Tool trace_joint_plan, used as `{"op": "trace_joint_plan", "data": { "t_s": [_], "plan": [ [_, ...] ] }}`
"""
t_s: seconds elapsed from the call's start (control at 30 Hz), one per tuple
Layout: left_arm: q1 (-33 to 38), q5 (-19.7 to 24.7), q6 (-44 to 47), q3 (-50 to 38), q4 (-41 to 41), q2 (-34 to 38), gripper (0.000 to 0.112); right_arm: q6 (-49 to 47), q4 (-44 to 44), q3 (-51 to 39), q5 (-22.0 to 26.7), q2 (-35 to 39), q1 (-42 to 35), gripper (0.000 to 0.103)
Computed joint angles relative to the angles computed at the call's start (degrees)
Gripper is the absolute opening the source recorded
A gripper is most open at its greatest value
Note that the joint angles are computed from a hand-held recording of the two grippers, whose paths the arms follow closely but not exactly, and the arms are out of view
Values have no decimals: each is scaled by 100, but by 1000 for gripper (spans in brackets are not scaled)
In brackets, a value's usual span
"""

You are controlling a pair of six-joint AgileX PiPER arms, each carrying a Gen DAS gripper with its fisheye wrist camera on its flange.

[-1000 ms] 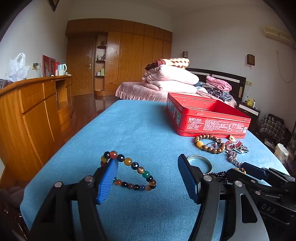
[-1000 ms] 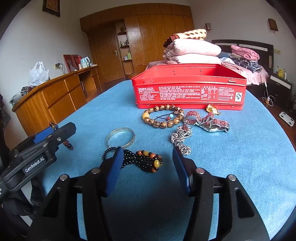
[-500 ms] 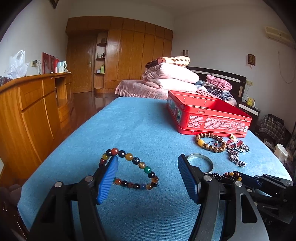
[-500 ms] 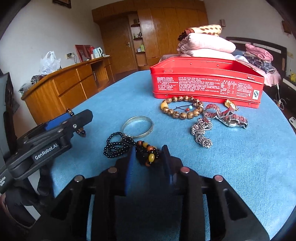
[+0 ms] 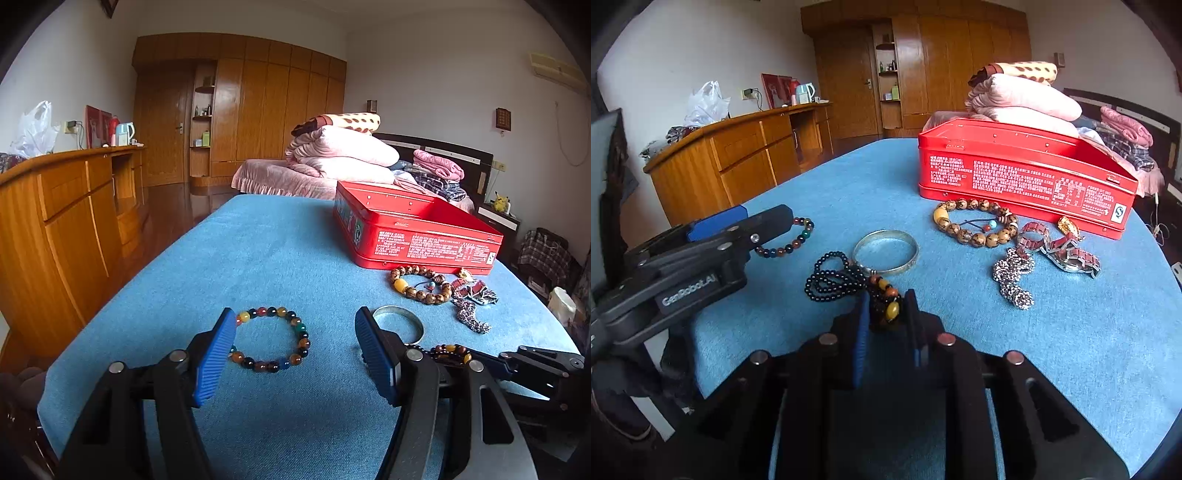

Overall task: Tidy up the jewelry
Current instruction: 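Grasp the black bead strand with amber beads with the right tool and lift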

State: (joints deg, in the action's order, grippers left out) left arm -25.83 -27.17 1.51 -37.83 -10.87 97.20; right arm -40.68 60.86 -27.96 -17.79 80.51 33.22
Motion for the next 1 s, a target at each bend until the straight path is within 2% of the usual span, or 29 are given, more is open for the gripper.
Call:
{"op": "trace_joint_plan", "data": {
  "t_s": [0.2,0.33,0.43,0.53,0.6,0.77,0.9,1.0],
  "plan": [
    [206,-88,-33,150,17,-41,66,-906,1258,514,-409,-649,250,16],
    [431,-164,-430,291,488,-67,66,-1246,1999,969,-723,-1226,302,16],
    [430,4,-569,243,688,-27,66,-1433,2406,1202,-897,-1587,271,16],
    [309,72,-407,164,473,48,66,-1586,2729,1343,-1184,-1794,256,16],
    [231,5,-522,191,537,18,66,-1563,2800,1439,-1283,-1893,116,16],
    [-238,-188,-100,250,56,-16,66,-1521,2739,1574,-1240,-2034,-168,16],
    [-477,-67,-187,104,249,56,65,-1326,2596,1602,-1345,-1956,-65,17],
    [-619,-11,-458,-19,541,92,65,-1193,2365,1648,-1162,-2005,-250,19]
  ]
}}
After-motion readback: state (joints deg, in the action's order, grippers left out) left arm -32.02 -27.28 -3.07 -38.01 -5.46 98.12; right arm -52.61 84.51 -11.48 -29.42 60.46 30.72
